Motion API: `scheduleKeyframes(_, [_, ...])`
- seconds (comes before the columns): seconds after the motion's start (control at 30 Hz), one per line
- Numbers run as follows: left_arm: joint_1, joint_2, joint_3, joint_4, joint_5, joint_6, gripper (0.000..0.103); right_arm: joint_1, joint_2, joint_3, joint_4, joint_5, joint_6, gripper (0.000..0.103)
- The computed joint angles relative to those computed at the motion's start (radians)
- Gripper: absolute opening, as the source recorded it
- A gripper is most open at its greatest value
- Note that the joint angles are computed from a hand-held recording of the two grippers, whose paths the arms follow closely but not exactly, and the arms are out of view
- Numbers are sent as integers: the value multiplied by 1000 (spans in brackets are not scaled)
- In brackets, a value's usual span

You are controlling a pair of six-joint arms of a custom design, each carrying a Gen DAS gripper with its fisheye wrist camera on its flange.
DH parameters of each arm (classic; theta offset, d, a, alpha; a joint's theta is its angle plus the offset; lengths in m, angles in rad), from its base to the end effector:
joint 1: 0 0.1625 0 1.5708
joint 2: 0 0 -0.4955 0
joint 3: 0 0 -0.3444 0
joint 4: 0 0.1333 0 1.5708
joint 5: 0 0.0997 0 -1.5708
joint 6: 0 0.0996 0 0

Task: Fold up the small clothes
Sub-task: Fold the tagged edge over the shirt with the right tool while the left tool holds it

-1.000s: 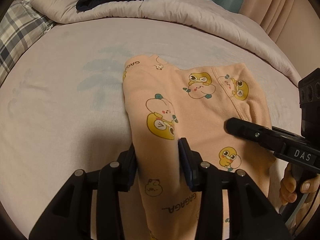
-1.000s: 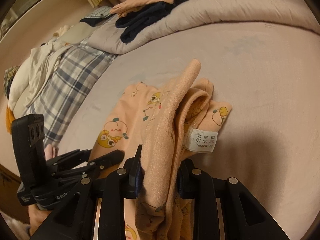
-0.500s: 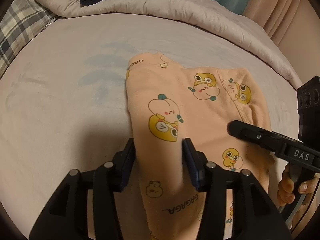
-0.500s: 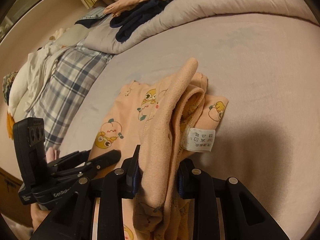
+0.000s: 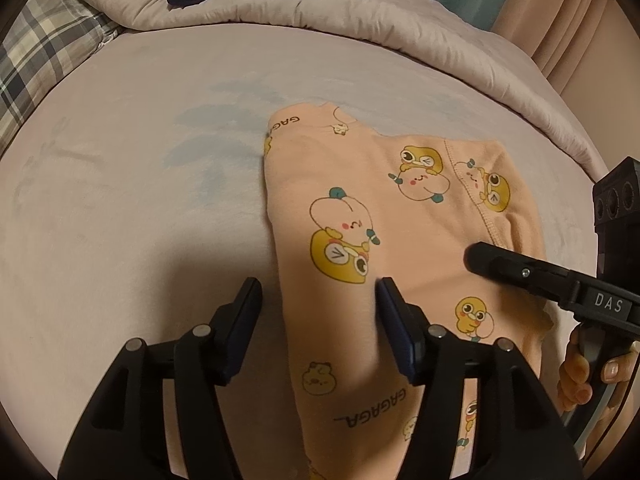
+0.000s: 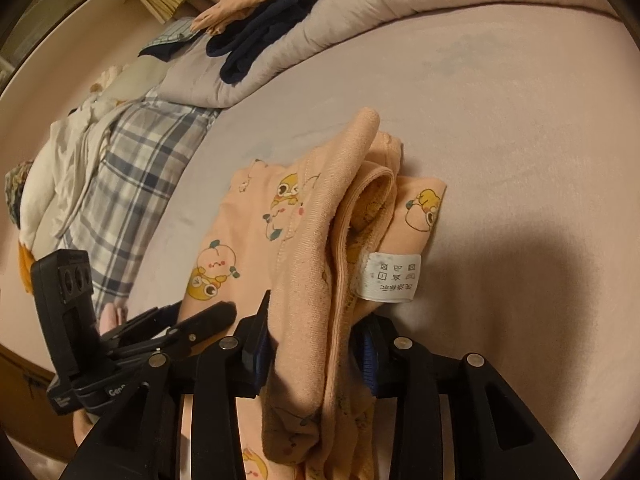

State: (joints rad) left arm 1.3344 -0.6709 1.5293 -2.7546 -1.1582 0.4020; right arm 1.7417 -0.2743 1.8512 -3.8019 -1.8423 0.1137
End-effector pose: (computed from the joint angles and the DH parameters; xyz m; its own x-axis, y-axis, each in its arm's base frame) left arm -0.0042 -0.7569 0.1553 -0.7604 0.4432 -0.4747 0.5644 0.8126 -0.1455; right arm 0.2092 -0.5853 -0.0631 -0.9861 0.0857 0.1424 -0.0232 0.7773 -0.6287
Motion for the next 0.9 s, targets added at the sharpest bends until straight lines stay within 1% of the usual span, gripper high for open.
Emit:
scheduleKeyframes(0.1, [2,2,-3,0,5,-3,65,-2,-3,2,2,-1,-7,37])
scheduleKeyframes(0.3, [3,2,-5,1,6,-3,66,-1,-8,-1,19,-15,-9,40])
scheduleKeyframes(0.73, [6,0,-7,3,1,-2,67,16,-13,-20,57,-68,-30,41])
scheduleKeyframes(0.9, [6,-2,-3,-2,3,-2,67,16,-12,-22,59,-66,-27,41])
